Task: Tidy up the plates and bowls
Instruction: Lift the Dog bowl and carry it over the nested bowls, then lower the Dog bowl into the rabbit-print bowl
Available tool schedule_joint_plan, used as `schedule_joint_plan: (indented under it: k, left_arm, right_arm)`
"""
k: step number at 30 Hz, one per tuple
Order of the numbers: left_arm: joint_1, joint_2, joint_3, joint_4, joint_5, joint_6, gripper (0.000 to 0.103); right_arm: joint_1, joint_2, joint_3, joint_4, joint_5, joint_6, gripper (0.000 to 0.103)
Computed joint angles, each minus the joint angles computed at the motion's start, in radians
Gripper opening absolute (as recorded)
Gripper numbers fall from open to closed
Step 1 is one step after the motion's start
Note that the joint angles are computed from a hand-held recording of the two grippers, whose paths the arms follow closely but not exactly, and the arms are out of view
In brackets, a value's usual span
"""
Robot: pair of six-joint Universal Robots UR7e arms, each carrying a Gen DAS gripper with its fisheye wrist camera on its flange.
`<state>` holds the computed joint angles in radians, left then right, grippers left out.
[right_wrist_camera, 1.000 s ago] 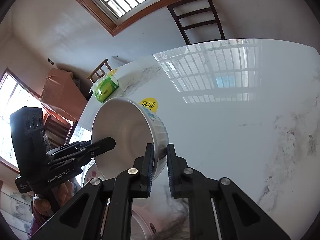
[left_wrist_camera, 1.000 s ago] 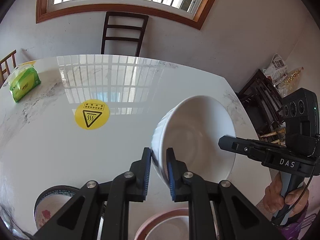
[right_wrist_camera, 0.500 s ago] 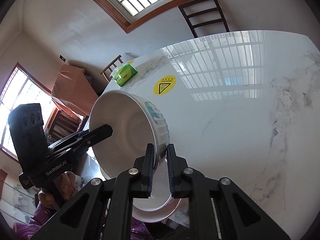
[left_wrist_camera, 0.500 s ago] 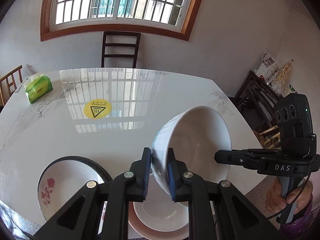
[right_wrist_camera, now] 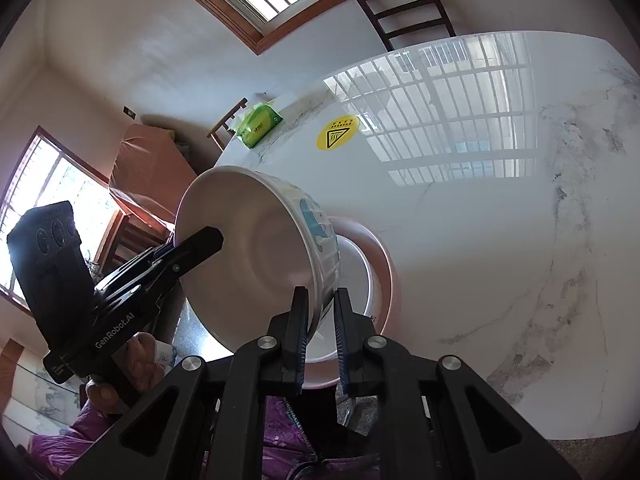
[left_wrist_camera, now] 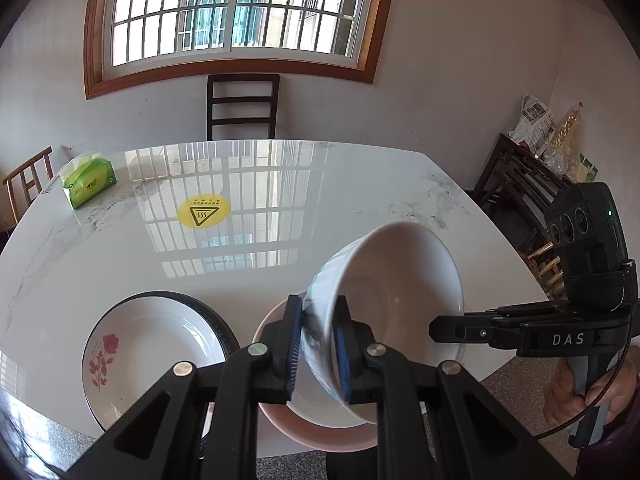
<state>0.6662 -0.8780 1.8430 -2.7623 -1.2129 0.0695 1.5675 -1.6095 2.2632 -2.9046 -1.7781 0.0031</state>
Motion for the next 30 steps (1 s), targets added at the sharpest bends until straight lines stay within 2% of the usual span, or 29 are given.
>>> schedule_joint_plan:
  k: [17, 30]
  left_arm:
    - [0.014, -0.011, 0.027, 0.036, 0.008, -0.004, 0.016]
    - [0.017, -0.019, 0.032, 0.055, 0.002, -0.02, 0.016]
  right_arm:
    - [-0.019, -0.012, 0.05, -0.026, 0.033, 0.018, 0.014]
    - [-0.016, -0.012, 0.059, -0.035, 0.029, 0.018, 0.014]
